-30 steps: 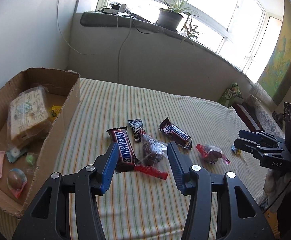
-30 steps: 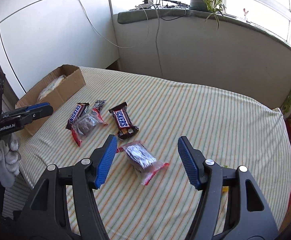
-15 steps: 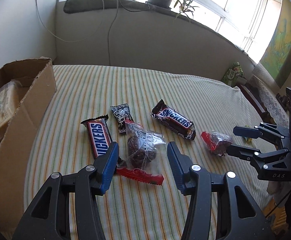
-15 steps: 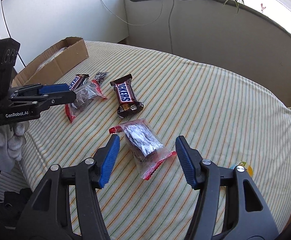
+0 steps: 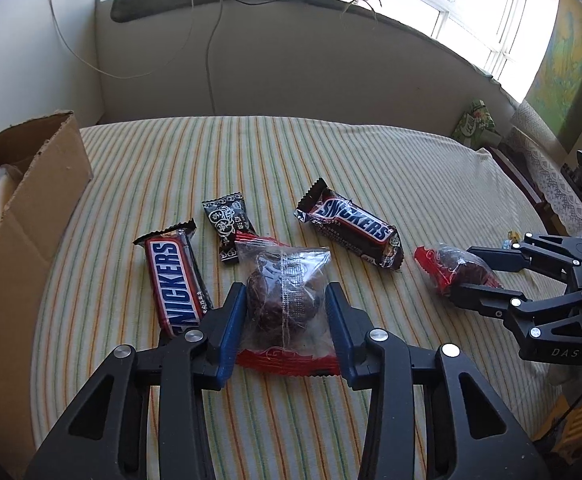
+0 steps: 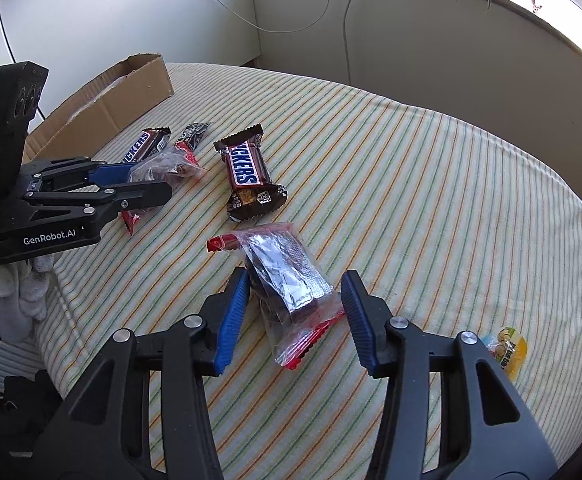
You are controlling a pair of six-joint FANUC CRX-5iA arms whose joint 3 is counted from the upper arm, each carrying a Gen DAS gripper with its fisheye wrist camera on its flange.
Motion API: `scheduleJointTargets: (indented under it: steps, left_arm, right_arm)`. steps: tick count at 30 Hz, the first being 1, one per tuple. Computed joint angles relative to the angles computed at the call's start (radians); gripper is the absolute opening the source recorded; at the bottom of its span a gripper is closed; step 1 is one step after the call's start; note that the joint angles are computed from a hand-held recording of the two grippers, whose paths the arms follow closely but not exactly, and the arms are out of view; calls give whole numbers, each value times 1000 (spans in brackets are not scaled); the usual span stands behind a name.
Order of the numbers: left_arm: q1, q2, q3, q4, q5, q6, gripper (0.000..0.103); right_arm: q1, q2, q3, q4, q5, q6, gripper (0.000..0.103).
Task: Organize snacks
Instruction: 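Grasp the clear bag of dark cookies with the left tool while the right tool grasps the silver foil bag, then carry both bags into the box and open both tools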
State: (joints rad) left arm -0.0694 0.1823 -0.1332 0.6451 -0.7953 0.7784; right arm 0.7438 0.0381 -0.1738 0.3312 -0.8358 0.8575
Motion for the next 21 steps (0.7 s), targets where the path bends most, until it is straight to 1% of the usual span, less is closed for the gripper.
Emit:
scheduleJointTargets:
  steps: [6, 13, 21]
  left_arm:
    - [-2, -12, -15, 25, 11, -17, 37]
    - [21, -62, -65, 104, 22, -80, 37]
    - [70, -131, -128, 187, 42, -141, 37]
  right_arm:
    - [6, -11, -11, 8, 13, -27, 41]
    - [22, -31, -21, 35, 16, -57, 37]
    - [48, -44, -15, 85, 23, -106, 35]
